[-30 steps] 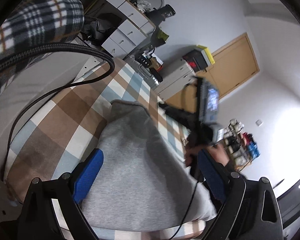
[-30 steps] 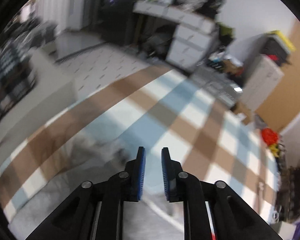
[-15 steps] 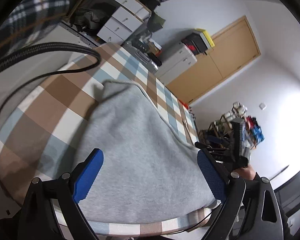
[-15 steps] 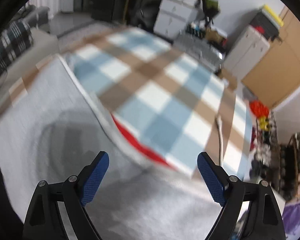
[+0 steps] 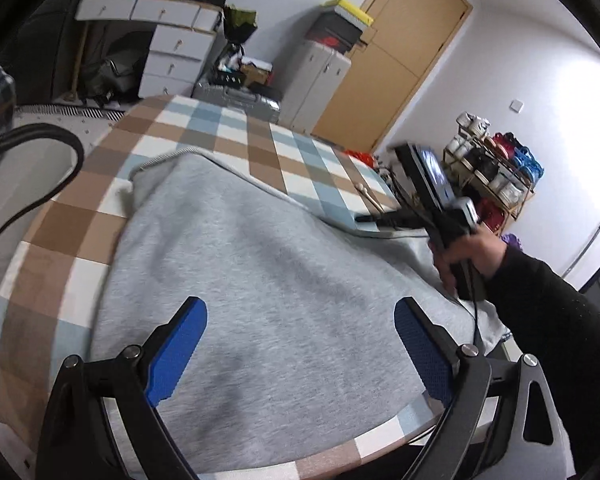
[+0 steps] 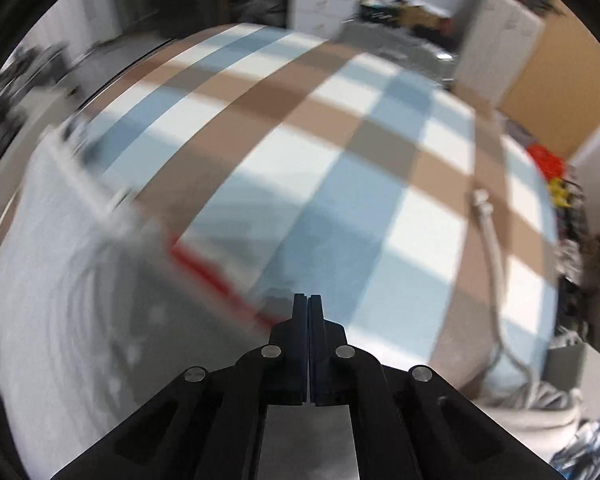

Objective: Fold large clothes
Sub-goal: 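Smooth the hoodie flat on the bed with both open tools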

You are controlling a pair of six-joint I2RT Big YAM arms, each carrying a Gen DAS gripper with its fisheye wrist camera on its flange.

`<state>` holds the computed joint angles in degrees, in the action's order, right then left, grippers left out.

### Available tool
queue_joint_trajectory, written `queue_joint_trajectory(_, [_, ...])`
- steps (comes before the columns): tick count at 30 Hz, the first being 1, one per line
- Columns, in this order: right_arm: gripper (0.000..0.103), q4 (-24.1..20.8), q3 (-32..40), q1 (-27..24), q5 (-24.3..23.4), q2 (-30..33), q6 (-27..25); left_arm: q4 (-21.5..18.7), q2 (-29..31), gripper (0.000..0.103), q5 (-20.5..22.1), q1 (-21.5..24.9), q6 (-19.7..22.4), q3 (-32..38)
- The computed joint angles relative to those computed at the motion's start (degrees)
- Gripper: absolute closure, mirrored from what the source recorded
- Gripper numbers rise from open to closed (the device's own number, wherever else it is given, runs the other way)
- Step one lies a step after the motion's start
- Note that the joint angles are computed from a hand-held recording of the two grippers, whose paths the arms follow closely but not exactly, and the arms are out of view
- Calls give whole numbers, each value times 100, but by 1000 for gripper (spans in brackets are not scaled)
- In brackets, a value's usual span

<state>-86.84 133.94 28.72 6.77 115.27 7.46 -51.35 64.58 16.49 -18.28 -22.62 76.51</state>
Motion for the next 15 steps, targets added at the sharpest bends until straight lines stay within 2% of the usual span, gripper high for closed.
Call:
queue_joint_trajectory(3, [100, 334, 51, -72, 641, -46, 429, -64, 40, 11, -105, 2, 81, 77])
queue_joint_trajectory(4, [99, 537, -79, -148, 428, -182, 577, -32, 41, 11, -133, 16, 115, 108])
queue_joint_trajectory(5, [100, 745, -250, -251, 5, -367, 759, -30, 69, 11, -147, 32, 162, 180])
queue_joint_trajectory(8, [77, 852, -589, -323, -146, -788, 856, -46, 219, 11, -69, 17, 136, 409])
queue_joint_trajectory(10, [40, 1014, -1056, -341, -290, -1221, 791, -285, 432, 11, 32, -41, 172, 694])
queue_joint_trajectory(12, [31, 1093, -1546, -324, -199, -1666, 723, -638, 726, 11, 298, -116, 294, 1023])
queue_joint_trajectory(14, [31, 994, -1906, -314, -359, -1970, 703, -862, 956, 11, 87, -270, 311, 1236])
queue_joint_trajectory(15, [28, 887, -2040, -327, -490, -2042, 711, -1210, 1175, 11, -126, -378, 396, 1458])
